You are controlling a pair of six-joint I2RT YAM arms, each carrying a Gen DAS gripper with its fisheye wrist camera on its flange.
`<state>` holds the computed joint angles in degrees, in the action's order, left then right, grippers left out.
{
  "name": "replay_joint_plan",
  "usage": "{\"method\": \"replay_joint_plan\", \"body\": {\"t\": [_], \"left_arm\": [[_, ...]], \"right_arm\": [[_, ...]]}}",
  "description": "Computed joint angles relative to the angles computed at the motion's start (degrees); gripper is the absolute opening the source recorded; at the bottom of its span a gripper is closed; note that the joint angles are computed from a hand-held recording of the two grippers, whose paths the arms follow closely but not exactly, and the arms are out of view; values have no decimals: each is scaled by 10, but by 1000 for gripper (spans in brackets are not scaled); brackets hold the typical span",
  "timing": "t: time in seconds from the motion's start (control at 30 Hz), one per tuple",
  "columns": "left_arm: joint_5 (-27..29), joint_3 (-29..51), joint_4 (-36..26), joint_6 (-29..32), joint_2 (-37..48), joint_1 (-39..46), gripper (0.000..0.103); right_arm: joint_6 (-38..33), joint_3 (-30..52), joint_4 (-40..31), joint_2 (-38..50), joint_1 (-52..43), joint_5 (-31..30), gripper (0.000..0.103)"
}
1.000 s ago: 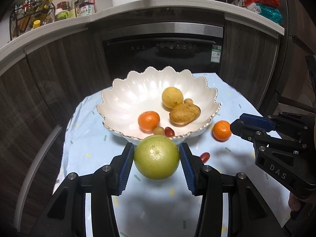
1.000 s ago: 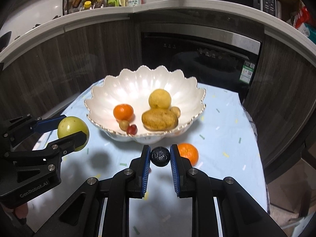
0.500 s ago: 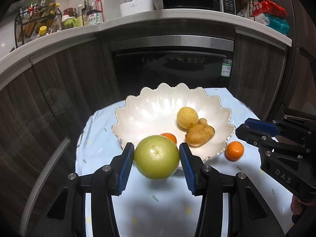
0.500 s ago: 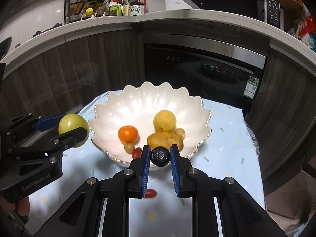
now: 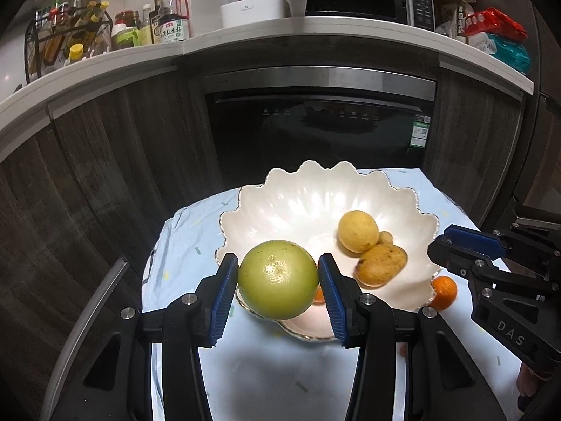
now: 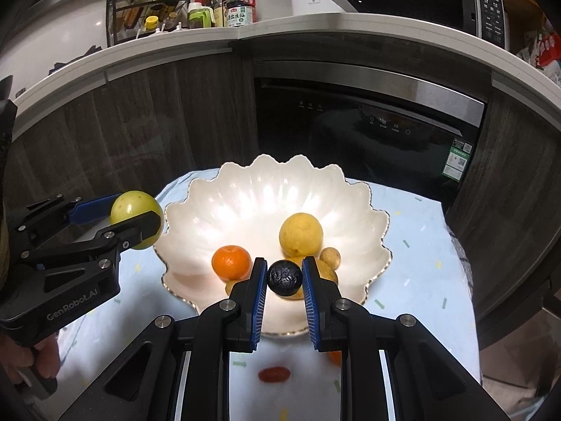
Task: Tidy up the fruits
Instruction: 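Lift the green citrus with the left tool while the right tool carries the dark fruit toward the bowl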
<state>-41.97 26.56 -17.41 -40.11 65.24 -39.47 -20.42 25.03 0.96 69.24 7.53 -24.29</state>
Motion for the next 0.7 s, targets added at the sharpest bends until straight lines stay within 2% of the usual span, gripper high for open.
{"method": "replay_joint_plan", "body": {"t": [0.5, 0.7], "left_arm": [[82, -15, 120, 88, 56, 102, 47], [105, -7, 138, 103, 91, 121, 47]], "right_arm": [[15, 35, 25, 86, 31, 39, 22], [15, 52, 20, 118, 38, 45, 22]]}}
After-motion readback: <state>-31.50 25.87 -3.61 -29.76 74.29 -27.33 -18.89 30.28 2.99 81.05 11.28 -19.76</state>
